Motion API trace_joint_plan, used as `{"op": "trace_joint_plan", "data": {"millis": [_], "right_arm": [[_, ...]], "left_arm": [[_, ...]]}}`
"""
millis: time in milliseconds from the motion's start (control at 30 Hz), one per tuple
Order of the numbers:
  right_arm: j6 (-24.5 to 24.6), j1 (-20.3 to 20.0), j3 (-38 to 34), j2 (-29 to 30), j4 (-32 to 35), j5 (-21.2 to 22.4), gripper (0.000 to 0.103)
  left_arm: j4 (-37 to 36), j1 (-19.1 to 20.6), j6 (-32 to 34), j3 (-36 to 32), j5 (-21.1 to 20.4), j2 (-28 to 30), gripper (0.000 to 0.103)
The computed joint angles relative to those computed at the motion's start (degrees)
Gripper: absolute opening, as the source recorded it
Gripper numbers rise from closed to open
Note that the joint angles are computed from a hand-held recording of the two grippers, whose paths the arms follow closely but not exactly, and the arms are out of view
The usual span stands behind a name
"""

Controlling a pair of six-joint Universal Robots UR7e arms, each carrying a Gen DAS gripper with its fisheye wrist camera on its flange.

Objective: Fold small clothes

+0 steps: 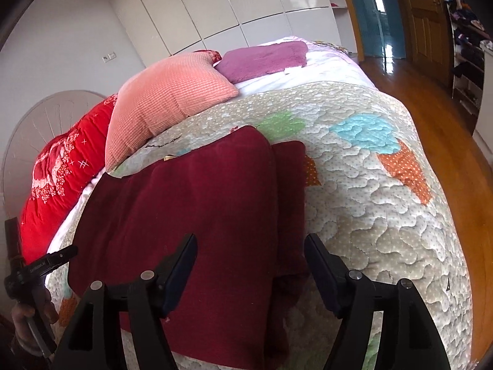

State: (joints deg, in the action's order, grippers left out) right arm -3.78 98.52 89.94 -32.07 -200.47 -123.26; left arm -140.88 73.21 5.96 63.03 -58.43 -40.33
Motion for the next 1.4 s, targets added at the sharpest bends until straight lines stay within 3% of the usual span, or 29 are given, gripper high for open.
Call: {"op": "trace_joint_plan", "data": {"millis": [267,733,1033,1267,1333,1400], "right_arm": [[3.43,-2.21,1.57,-0.88,0.84,2.36,0.073],[3.69,-2.26,1.28,-0.57,0.06,2.21,0.076],[1.15,-3.37,0.66,0.21,-0.95,5.75,0.082],[0.46,-4.51,-2.79,1.37,1.07,10.22,0.086],[-0.97,-4.45,-4.01,1.86,2.63,11.54,0.082],[-2.82,-3.85,-5.67,2.87,4.19,10.60,0.057]], "left_arm": [[3.79,1.06,-1.43,-3.97,-1.07,2.03,0.081],[5.99,1.40,-0.93,-5.58,-3.20,2.90,0.081],[7.71,1.98,-0.85,-9.30,-5.61,5.34,0.081],[9.92,2.21,-0.75,-13.30,-7.60,8.00,0.094],[12.46,2.28,-1.27,-15.34,-7.97,8.94,0.099],[13.85,2.17,-0.33,-16.69,-7.61,9.71,0.100]]}}
